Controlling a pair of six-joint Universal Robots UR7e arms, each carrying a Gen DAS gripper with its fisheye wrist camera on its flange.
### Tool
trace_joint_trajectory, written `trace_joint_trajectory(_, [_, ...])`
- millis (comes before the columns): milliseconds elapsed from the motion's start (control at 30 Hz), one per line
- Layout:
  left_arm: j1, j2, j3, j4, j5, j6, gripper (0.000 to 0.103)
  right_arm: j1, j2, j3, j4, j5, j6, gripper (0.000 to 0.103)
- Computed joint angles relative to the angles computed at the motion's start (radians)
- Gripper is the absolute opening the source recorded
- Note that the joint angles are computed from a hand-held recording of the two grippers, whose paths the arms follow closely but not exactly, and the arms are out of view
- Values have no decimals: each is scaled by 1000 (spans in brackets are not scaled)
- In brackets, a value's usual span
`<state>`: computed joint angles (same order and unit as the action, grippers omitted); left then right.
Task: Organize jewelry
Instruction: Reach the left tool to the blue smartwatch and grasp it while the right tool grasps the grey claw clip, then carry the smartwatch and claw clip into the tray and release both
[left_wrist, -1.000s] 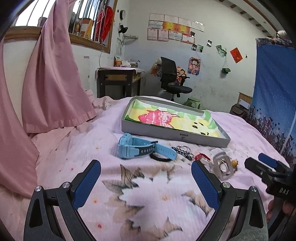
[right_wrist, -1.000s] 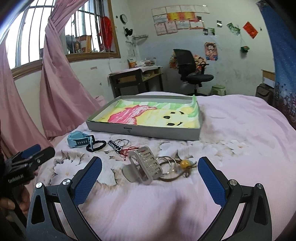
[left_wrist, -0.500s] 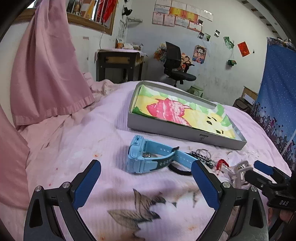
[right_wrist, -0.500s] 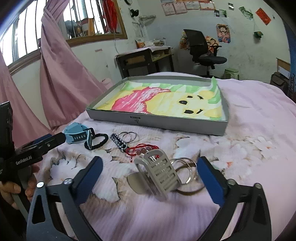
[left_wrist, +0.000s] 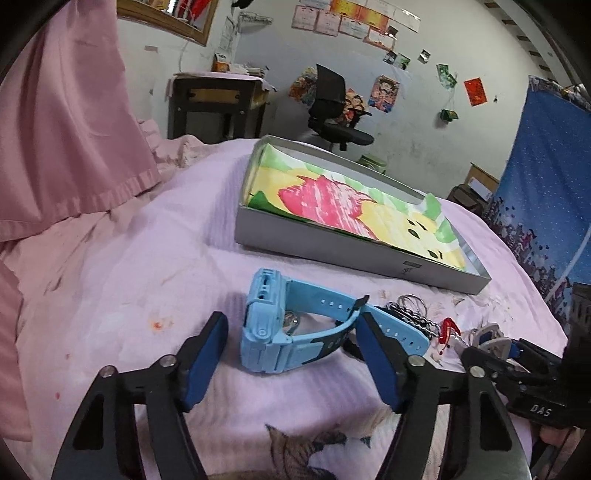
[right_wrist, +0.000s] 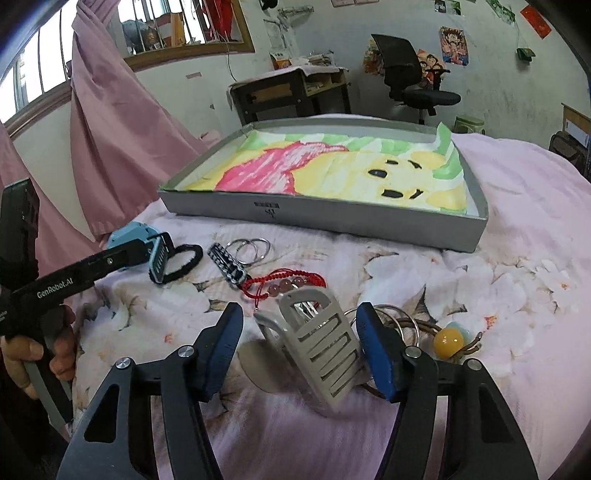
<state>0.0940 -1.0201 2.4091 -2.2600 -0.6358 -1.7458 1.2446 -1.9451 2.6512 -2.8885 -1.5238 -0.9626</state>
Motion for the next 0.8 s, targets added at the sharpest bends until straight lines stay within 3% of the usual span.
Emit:
trace_joint_trajectory(200, [11,21,6,-75,-6,57,54,11,16,8,-38,-15,-12,58])
trace_joint_trajectory(300, [14,25,3,-74,-9,64,50,11,14,15,-55,-13,-14,51])
trace_joint_trajectory(467, [22,38,-14,-57,-13,81,32,0,1,20,-51,1,-20,50])
trace_joint_trajectory(800, [-6,57,-35,11,0,66,23,-22,-29,29,-42,44,-42,45])
